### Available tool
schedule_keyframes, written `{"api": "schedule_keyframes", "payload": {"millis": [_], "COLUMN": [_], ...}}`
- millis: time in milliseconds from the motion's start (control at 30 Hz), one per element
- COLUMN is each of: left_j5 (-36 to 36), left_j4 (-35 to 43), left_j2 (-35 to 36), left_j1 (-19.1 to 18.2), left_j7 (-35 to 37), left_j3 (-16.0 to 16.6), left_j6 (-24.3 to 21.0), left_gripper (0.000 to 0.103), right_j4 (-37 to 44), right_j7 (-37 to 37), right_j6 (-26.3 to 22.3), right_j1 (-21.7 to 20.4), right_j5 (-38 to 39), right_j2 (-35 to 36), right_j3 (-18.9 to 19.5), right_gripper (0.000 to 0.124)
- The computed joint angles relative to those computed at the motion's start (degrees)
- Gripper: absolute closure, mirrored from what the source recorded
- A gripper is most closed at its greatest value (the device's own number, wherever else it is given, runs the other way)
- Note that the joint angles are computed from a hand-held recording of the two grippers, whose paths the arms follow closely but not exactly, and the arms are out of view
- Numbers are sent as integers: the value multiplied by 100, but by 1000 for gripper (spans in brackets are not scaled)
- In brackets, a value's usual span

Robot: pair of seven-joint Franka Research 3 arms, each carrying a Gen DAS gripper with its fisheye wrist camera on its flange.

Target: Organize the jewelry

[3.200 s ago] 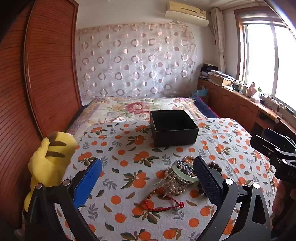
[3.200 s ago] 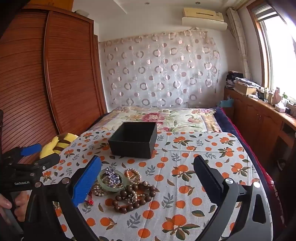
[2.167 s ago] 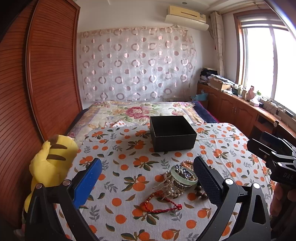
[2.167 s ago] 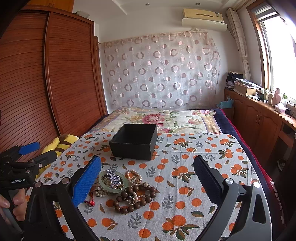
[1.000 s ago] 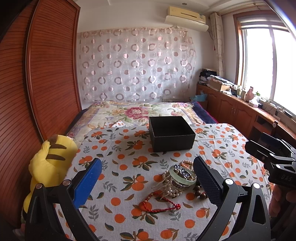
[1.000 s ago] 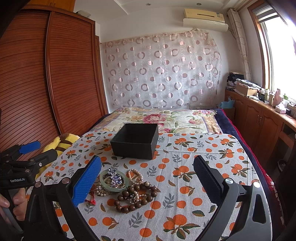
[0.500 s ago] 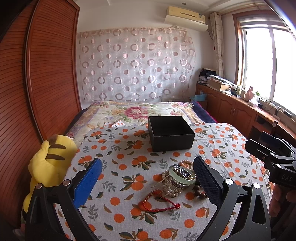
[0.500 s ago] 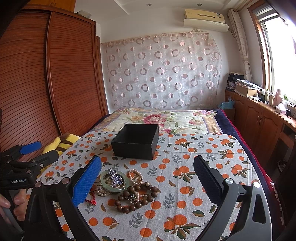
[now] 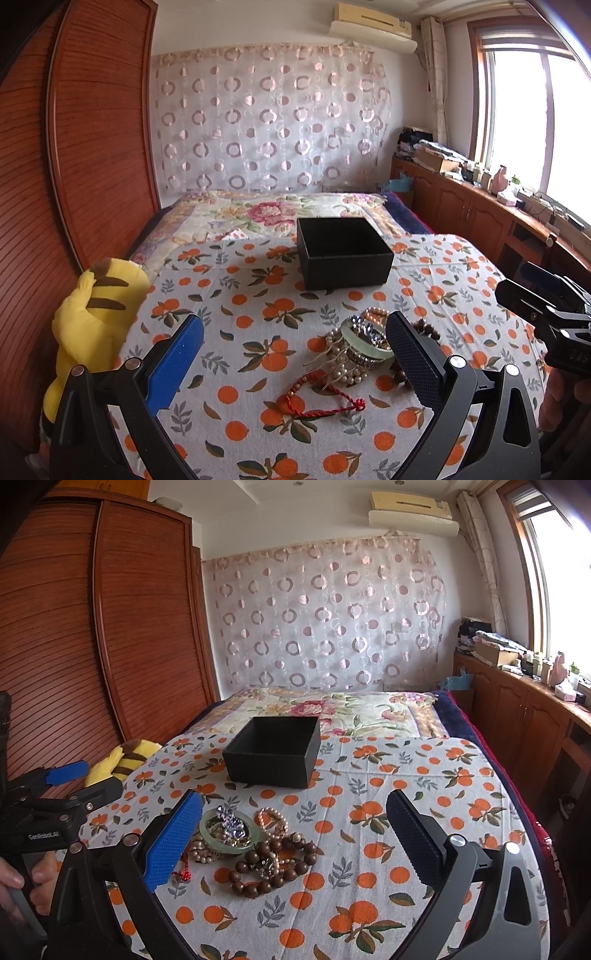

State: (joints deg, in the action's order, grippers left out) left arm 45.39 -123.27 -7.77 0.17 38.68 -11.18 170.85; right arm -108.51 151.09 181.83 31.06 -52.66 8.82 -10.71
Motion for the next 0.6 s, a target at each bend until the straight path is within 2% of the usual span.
{"api": "schedule_keyframes", "payload": {"millis": [67, 133, 333, 433, 533, 600], "left_j5": [-278, -607, -2102, -2782, -3161, -3669], "left_j4": [-18, -22, -64, 28, 165, 284], "left_j2": [72, 155, 359, 506, 654, 771], "left_j1": [-85, -164, -484, -601, -636, -666], "left_j7": [291, 635, 2205, 2990, 3500, 4039], "left_j3": [82, 158, 369, 378, 317, 272], "left_j6": [53, 76, 209, 121, -14, -143], "left_gripper": [8, 8, 8, 8, 8, 8], "right_j4": [-57, -176, -395, -471, -548, -582], "right_j7": [-112, -730, -2101, -2660, -3143, -3354], "right_j6": [-56, 15, -34, -49, -89, -110], "right_j1": [-21, -298, -600, -707, -766, -726], "right_j5": [63, 655, 1996, 2540, 3027, 3262], "right_j2": [-32, 2, 54, 91, 98, 112], "right_j3": [68, 383, 811, 971, 1082, 1055], "right_gripper": [23, 26, 40, 41, 42, 42]}}
